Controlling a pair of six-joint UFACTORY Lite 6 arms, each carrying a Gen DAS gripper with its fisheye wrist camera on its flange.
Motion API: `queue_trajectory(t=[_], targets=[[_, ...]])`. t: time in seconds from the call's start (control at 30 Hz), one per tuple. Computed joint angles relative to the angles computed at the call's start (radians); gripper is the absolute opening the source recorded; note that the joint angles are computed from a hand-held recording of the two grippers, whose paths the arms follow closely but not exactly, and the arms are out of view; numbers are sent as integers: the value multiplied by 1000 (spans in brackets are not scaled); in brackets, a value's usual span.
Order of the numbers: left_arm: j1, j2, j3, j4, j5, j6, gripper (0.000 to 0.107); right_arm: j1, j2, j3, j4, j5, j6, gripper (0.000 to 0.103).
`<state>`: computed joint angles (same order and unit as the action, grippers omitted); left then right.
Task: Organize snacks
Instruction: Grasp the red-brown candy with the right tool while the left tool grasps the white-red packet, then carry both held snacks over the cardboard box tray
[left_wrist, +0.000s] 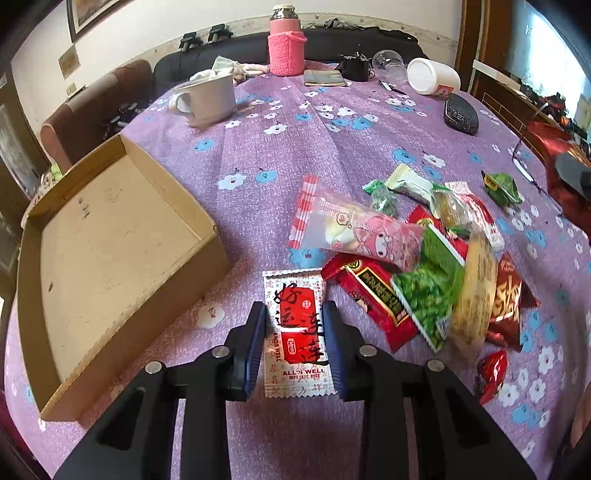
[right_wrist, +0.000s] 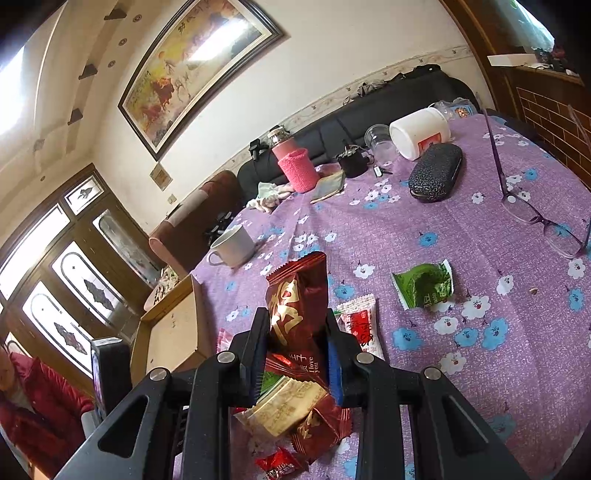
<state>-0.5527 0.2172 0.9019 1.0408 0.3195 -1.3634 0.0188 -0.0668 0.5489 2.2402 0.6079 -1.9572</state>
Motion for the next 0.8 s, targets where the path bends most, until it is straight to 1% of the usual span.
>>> queue_trajectory(t=[0.23,0.4,0.53,0.8], targets=[[51,-64,-65,-108,-79,111,29,31,5,5,20,-19,-32,30],[62,-134,-108,-160,-100,166,29,42,15,4,48,-20,-61,30],[46,-210,-145,-119,-101,137,30,48,19,5,71,-24,-79,30],[54,-305,-183,-231,-109,264,30,44,42,11,79,-15,-87,29]])
